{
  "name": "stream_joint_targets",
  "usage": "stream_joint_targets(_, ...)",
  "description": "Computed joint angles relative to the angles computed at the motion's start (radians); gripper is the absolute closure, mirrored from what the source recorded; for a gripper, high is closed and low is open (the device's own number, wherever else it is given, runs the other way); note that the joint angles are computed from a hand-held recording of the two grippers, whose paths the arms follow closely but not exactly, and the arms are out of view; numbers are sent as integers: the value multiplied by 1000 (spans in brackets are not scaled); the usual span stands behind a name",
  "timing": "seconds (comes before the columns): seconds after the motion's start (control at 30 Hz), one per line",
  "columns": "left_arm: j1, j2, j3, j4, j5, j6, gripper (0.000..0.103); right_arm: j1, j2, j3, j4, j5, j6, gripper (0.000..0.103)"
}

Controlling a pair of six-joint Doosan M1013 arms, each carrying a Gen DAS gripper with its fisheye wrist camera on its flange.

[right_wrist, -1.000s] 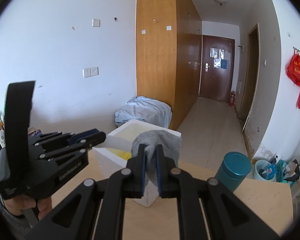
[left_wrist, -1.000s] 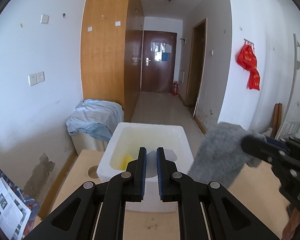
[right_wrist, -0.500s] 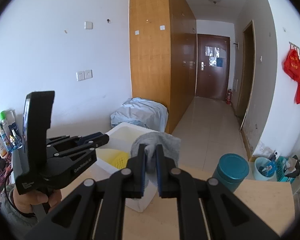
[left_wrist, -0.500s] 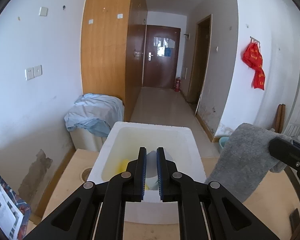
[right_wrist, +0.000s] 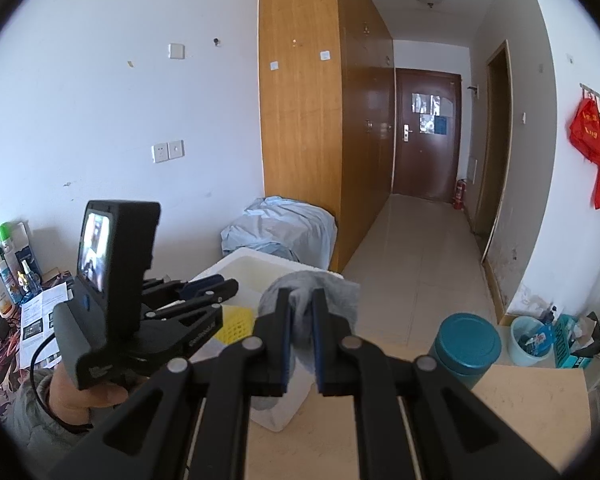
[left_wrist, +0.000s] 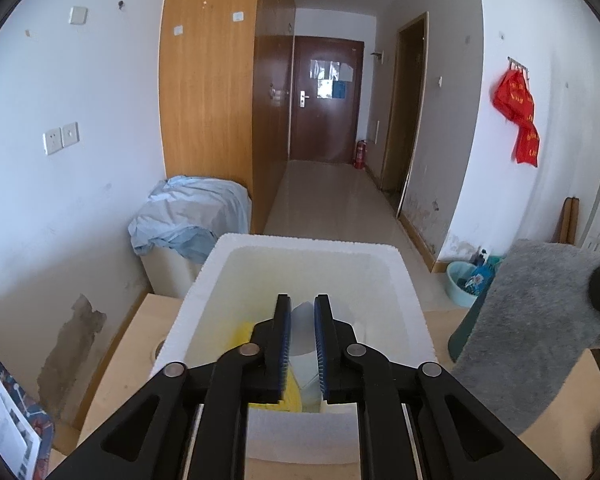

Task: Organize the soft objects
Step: 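Move the right gripper with the sock over the foam box while the left follows with the stick, then open the left gripper to drop the white foam stick into the foam box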

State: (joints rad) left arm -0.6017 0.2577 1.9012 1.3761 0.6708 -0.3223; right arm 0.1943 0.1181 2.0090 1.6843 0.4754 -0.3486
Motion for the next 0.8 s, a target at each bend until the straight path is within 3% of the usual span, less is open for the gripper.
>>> stream_joint_targets(0.37,1,-3,7,13,10,-21,86,1,1,-1,4,-1,-2,91)
stream_joint_targets(0.53,-13,-18,24,47,35,-63,50,2,1,-1,14,5,-15,91)
stream_joint_targets(0.7,-37,-44,46,85,89,-93,32,4,-7,3,26,18,-30,91)
stream_joint_targets(0.8,-49,-58,61,82,112,-98,29,6,-11,6,36,28,-40,91)
